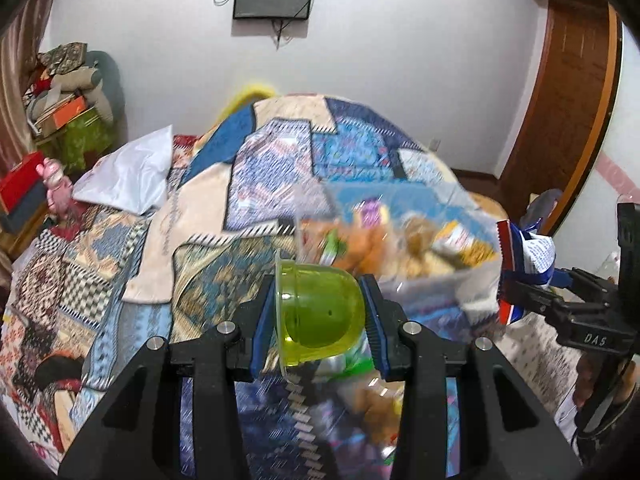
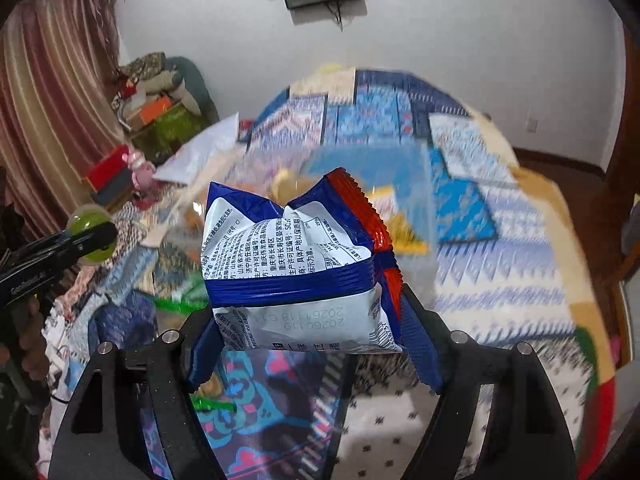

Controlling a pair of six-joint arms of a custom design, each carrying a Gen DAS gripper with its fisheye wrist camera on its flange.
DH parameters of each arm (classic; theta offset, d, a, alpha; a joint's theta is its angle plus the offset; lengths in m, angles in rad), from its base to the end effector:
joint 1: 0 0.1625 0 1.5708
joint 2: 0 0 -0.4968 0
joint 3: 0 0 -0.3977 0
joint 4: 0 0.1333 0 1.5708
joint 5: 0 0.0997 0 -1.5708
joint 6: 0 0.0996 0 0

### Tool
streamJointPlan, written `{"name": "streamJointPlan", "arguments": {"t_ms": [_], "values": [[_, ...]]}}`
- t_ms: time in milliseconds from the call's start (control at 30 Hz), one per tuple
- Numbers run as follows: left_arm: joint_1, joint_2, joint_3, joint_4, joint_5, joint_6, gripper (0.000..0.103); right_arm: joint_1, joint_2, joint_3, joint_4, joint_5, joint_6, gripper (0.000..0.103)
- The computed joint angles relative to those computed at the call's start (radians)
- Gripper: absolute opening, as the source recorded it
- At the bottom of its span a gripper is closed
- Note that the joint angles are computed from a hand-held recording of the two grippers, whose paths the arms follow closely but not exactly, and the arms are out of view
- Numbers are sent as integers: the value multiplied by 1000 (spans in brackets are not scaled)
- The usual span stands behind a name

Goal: Organize snacks
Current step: 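Place jelly cup in box with left tool while right tool places chip bag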

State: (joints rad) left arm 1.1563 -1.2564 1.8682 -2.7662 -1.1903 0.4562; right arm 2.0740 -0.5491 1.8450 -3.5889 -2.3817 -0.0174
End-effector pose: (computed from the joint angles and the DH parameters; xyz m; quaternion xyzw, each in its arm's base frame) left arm -0.0911 -0.6300 0.3843 0.3473 0.8757 -0.2786 0.1870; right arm 0.3679 -0.5416 0.0534 0.0866 -0.8666 0.4039 0.2801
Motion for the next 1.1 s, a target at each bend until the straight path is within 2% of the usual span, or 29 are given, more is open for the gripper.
{"name": "streamJointPlan", "arguments": {"t_ms": [200, 367, 700, 833, 1100], "values": [[-25, 63, -50, -42, -5, 20, 41, 0, 3, -66, -50, -22, -81, 76], [-20, 134, -115, -26, -2, -1, 41, -22, 16, -133, -68, -23, -134, 76], [-5, 267, -214, -18, 11, 19, 41, -97, 38, -213, -4, 32, -111, 76], [2, 310, -251, -7, 22, 16, 41, -115, 53, -239, 26, 26, -122, 77], [6, 342, -287, 11, 33, -24, 41, -132, 50, -243, 71, 35, -105, 82]]}}
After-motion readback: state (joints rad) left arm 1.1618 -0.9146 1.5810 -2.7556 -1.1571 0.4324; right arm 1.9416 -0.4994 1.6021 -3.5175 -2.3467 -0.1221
